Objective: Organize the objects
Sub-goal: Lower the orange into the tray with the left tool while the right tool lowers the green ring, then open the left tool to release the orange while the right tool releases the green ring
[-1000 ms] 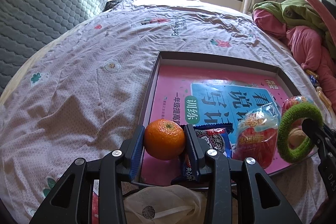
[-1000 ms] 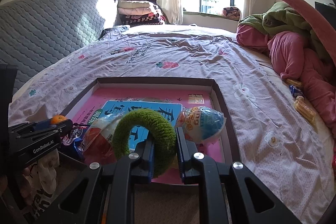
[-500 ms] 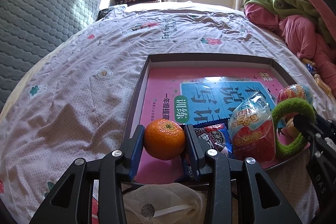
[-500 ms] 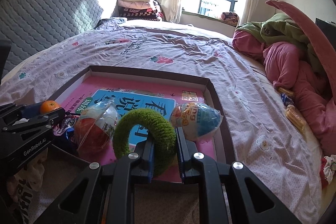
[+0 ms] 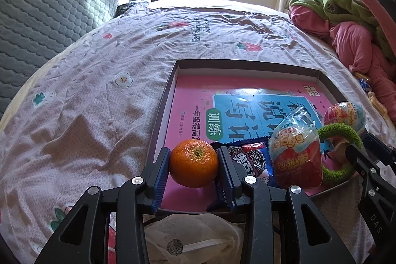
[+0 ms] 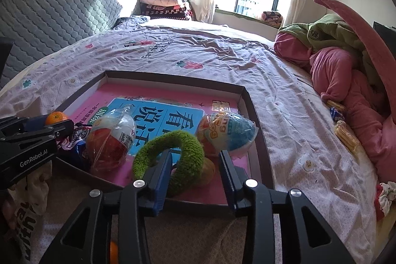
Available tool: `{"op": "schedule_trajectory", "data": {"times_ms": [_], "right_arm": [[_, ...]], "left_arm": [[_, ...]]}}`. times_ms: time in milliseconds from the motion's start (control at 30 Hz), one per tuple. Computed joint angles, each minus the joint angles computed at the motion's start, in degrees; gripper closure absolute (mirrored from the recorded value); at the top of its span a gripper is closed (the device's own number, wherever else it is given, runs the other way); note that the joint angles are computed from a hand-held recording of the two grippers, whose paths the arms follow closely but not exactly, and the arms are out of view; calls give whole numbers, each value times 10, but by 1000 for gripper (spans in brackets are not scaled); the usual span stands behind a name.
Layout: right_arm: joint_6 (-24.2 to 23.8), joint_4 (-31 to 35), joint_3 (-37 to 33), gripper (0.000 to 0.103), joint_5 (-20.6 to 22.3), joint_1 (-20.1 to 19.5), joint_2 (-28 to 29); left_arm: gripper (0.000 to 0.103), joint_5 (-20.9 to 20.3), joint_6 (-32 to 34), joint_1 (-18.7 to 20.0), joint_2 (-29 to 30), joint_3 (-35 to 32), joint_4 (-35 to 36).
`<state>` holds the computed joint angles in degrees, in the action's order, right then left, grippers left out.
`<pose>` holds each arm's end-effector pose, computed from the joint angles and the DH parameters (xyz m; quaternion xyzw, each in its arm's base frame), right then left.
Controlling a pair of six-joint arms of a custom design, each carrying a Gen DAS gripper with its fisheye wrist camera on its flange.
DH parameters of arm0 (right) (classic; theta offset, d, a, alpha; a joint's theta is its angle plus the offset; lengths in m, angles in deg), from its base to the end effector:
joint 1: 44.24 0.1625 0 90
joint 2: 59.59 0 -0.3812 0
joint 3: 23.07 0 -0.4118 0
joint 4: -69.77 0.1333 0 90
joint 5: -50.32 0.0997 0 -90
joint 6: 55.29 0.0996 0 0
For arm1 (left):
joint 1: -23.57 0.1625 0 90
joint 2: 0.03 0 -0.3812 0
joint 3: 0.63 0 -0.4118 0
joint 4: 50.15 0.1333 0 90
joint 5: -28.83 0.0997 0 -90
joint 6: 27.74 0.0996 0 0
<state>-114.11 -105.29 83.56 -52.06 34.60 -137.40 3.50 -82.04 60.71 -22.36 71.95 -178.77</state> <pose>-0.0020 -0.5883 0.3654 0.3078 -0.8226 0.3293 0.3466 -0.4272 -0.6037 -0.0711 0.0436 0.8412 -0.3774 0.3848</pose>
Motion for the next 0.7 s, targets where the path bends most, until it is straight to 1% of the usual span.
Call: {"op": "schedule_trajectory", "data": {"times_ms": [233,500,600,700], "right_arm": [[-4,-1,6,60,3,-2,-10],[-7,1,8,60,8,-5,-15],[-5,2,7,60,9,-5,-17],[-3,3,7,60,9,-4,-18]], "left_arm": [[63,-6,-8,-3,-6,7,5],[62,-20,-10,0,-18,24,-18],[62,-27,-6,2,-23,33,-35],[62,-29,0,2,-23,32,-37]]}}
